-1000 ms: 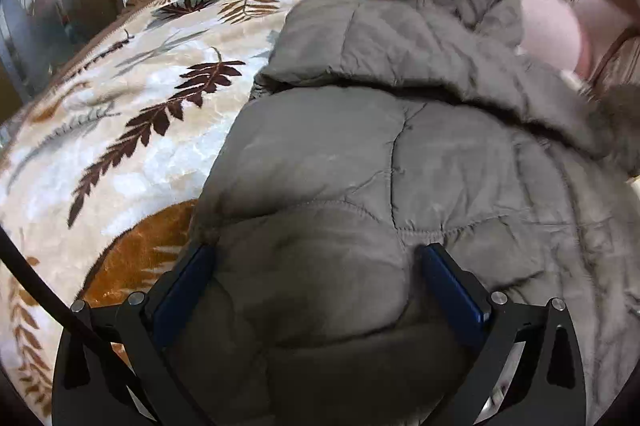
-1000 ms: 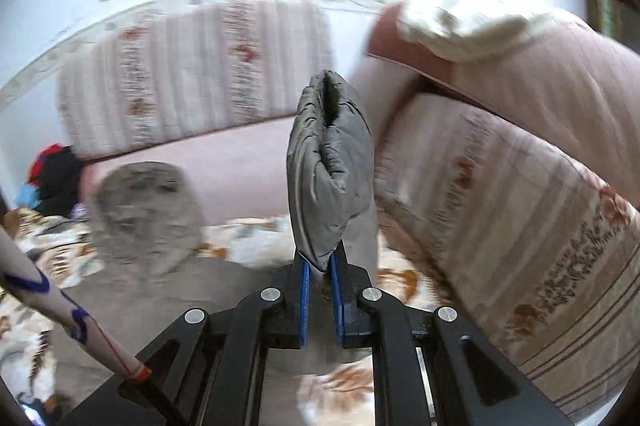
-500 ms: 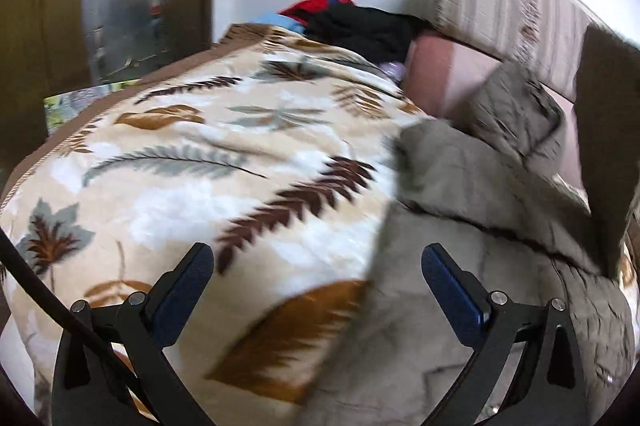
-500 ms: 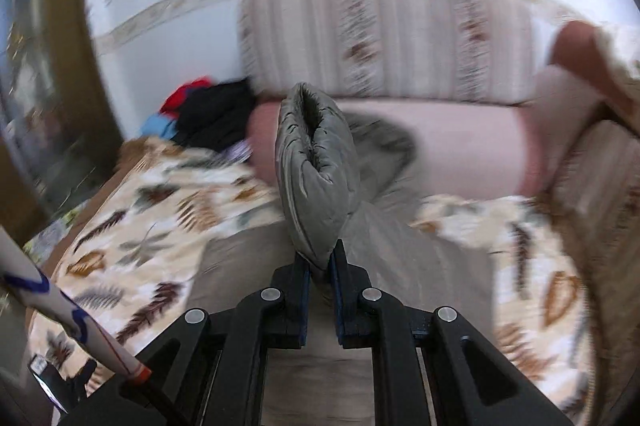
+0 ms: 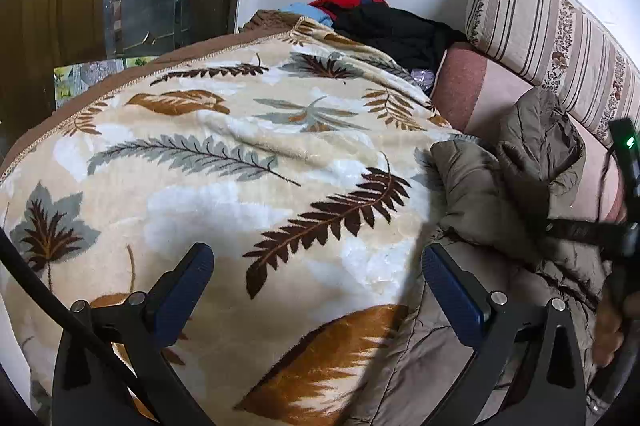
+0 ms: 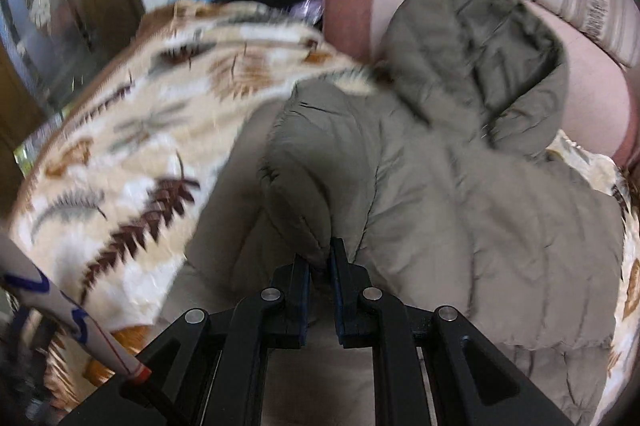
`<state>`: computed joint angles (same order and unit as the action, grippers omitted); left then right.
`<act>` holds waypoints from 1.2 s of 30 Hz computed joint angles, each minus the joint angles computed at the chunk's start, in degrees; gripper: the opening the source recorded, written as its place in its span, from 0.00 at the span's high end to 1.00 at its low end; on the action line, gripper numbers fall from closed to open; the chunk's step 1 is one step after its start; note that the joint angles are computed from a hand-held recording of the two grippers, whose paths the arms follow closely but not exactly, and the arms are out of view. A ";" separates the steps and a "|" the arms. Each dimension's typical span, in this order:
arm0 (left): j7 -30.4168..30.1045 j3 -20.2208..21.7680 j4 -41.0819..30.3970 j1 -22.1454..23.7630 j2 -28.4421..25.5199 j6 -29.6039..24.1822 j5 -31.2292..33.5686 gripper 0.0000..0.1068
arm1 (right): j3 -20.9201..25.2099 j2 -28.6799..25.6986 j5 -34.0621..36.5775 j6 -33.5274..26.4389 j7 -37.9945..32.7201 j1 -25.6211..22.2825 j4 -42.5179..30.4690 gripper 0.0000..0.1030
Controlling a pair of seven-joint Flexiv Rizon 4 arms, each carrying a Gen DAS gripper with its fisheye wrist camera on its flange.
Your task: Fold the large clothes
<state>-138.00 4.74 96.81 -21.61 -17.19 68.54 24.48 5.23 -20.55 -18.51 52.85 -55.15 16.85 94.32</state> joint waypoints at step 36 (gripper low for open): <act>10.76 -5.40 3.33 2.31 0.11 2.88 -6.89 0.04 | 1.15 24.16 7.47 7.38 0.19 -9.37 23.83 0.26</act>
<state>-127.24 -0.66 100.14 -19.29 -17.08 71.42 17.59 6.38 3.61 -11.04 60.23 -54.96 7.48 118.15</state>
